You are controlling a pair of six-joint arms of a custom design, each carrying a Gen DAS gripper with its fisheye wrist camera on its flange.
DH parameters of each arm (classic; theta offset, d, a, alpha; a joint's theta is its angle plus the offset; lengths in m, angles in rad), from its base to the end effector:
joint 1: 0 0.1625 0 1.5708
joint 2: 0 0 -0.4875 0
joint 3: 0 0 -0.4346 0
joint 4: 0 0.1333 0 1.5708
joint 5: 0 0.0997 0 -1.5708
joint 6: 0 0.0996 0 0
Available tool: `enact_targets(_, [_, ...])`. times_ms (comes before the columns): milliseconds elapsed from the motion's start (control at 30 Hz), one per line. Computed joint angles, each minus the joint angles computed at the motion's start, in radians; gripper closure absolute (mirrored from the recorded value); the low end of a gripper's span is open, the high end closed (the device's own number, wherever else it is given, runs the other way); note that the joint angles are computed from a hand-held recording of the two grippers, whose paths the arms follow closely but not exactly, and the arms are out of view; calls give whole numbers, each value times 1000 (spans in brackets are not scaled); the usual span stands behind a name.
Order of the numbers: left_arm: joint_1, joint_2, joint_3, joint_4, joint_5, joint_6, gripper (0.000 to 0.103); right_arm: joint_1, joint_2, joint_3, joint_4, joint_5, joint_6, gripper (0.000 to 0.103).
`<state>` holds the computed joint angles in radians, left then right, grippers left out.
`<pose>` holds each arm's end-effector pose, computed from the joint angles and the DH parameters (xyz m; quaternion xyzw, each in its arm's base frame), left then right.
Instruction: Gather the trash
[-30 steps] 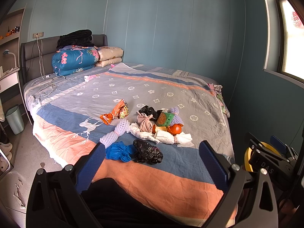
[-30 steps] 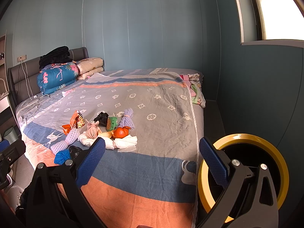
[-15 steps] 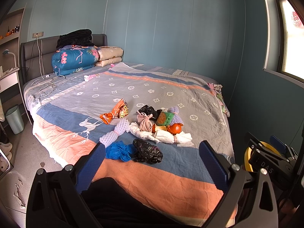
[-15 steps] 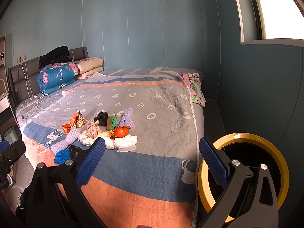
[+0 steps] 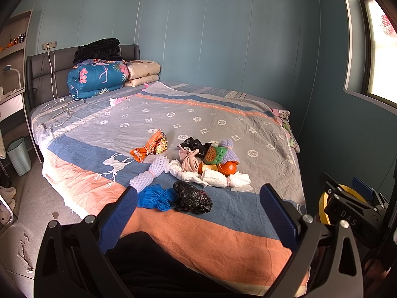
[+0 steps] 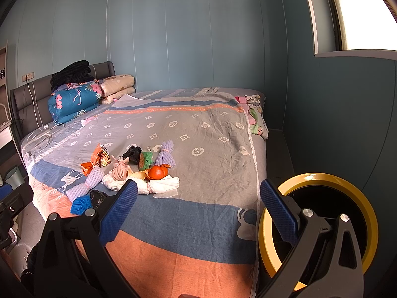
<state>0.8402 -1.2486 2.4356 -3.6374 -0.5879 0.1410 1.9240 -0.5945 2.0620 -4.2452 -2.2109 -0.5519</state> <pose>-0.1214 -0.4595 0.2635 0.1546 0.8080 -0.4832 0.2995 0.2625 -0.4988 0.0680 0.1812 -0.7810 0.5103 0.3112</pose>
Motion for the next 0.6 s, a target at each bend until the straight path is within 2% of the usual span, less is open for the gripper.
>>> enact_targets(600, [1, -2, 1, -7, -10, 2, 8, -4, 7, 8, -9, 9, 10, 8])
